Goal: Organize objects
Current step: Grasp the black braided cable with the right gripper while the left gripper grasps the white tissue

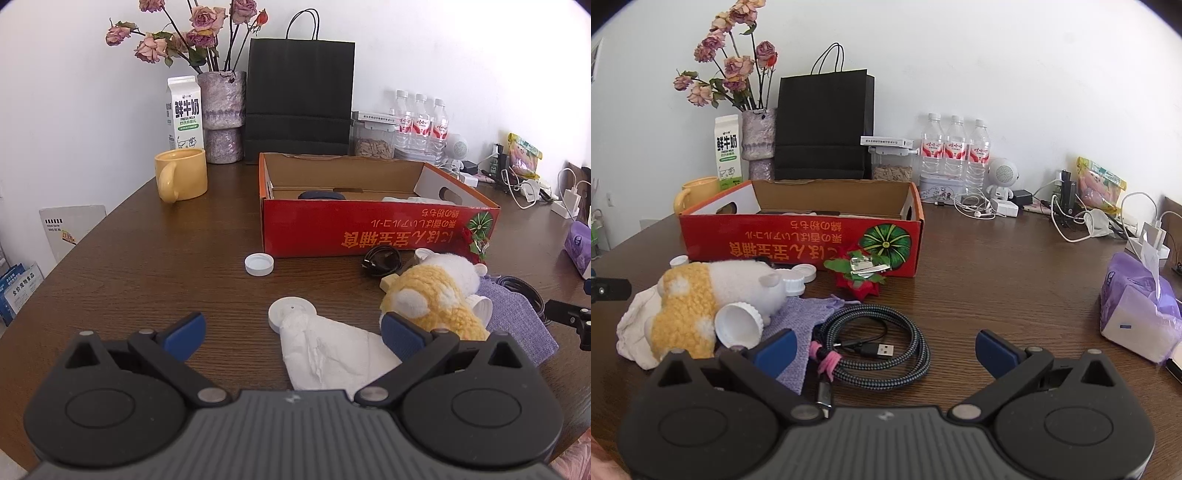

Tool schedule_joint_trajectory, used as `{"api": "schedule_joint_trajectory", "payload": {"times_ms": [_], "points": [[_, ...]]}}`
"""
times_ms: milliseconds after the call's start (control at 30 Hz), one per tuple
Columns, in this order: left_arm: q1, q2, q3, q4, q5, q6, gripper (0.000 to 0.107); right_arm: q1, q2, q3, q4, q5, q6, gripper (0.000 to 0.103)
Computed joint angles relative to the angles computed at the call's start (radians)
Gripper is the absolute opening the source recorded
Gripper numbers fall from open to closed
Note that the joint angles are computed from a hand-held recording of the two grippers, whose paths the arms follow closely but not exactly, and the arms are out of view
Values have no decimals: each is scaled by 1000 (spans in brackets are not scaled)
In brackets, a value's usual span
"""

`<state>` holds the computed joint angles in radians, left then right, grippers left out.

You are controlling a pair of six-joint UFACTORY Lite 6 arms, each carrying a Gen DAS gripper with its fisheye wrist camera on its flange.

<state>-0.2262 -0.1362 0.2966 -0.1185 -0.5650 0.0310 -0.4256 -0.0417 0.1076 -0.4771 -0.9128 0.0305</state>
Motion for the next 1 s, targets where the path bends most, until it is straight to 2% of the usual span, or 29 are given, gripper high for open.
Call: {"api": "schedule_joint_trajectory", "payload": {"times_ms": [267, 433, 600, 767, 1000], "points": [[4, 22, 13, -7, 4, 4, 103, -43, 145, 127, -9, 64, -45, 103], [2, 43, 22, -23, 3, 13, 103, -76, 202, 202, -191, 107, 55, 103], [-2, 53, 25, -39, 4, 24, 103, -37, 259, 275, -224, 168, 90, 103], [-3, 62, 29, -45, 6, 26, 103, -32, 311, 354, -335, 190, 181, 103], [-8, 63, 28, -39, 7, 25, 103, 35, 392, 422, -262, 206, 154, 103]]}}
